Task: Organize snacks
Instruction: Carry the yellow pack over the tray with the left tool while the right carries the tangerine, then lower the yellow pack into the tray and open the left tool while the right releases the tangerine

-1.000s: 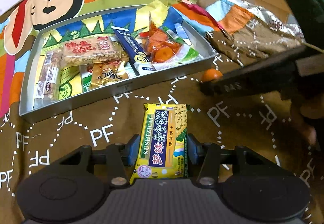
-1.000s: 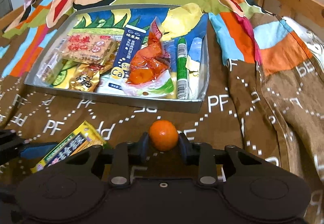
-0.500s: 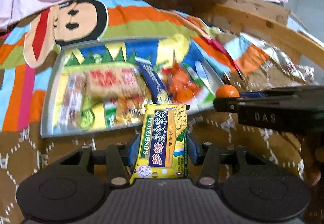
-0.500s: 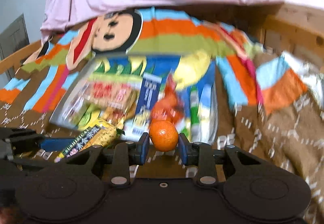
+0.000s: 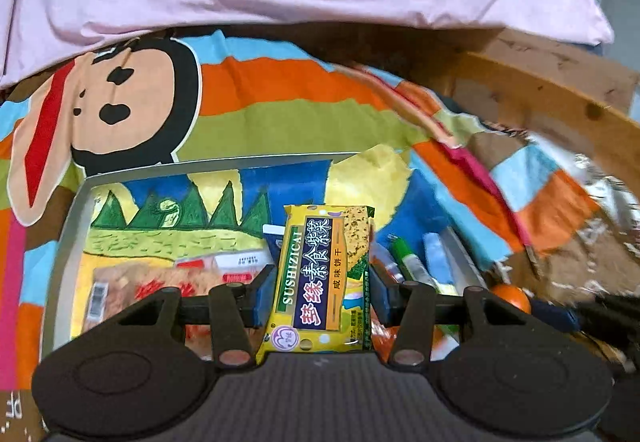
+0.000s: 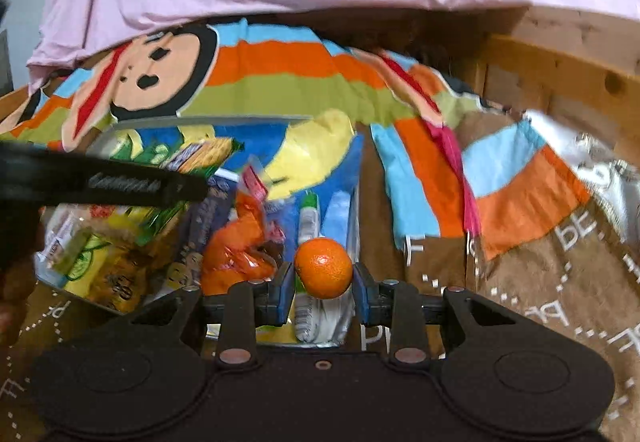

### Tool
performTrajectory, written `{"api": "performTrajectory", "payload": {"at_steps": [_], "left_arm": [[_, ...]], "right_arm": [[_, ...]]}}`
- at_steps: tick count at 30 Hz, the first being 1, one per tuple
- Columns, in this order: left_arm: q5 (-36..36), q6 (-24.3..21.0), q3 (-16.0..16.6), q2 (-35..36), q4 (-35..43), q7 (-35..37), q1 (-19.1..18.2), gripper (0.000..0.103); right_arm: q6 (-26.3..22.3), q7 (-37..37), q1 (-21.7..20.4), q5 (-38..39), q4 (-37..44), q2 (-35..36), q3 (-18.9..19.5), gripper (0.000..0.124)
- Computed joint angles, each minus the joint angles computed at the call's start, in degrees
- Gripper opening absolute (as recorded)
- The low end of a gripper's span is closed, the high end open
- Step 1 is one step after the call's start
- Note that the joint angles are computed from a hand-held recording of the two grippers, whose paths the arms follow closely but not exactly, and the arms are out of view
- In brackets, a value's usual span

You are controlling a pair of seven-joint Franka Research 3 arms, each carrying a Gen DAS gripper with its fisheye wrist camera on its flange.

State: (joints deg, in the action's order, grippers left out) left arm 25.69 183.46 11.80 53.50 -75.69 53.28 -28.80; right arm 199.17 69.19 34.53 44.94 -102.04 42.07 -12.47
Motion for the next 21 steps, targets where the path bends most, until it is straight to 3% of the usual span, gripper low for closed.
{"api": "performTrajectory", "payload": {"at_steps": [3,5,10,17,21], "left_arm": [[-0.05,-3.14,-2.77,3.41,5.87,1.74,1.59,0.053],[0.22,-4.25,-2.39,5.07,8.37,1.32,1.09,0.053],[1.07,-6.38,-4.46,7.15,11.87,1.55,1.93,0.053],[0.48,-10.24,-9.85,7.04,12.46,3.64,4.98,0.054],[-0.17,-9.77,-10.64,6.28,11.05,3.48,5.77,0.058]], "right_arm": [[0.12,0.19,-1.63,-1.63,0.04,0.13,1.66,0.033],[-0.05,0.09,-1.6,-1.89,0.36,0.49,1.53,0.033],[-1.01,-0.31,1.57,-0.37,1.48,1.95,-2.16,0.034],[-1.64,-0.36,2.93,-0.5,1.45,2.13,-3.71,0.039],[-2.37,0.09,3.32,-0.75,1.35,2.05,-4.25,0.045]]}}
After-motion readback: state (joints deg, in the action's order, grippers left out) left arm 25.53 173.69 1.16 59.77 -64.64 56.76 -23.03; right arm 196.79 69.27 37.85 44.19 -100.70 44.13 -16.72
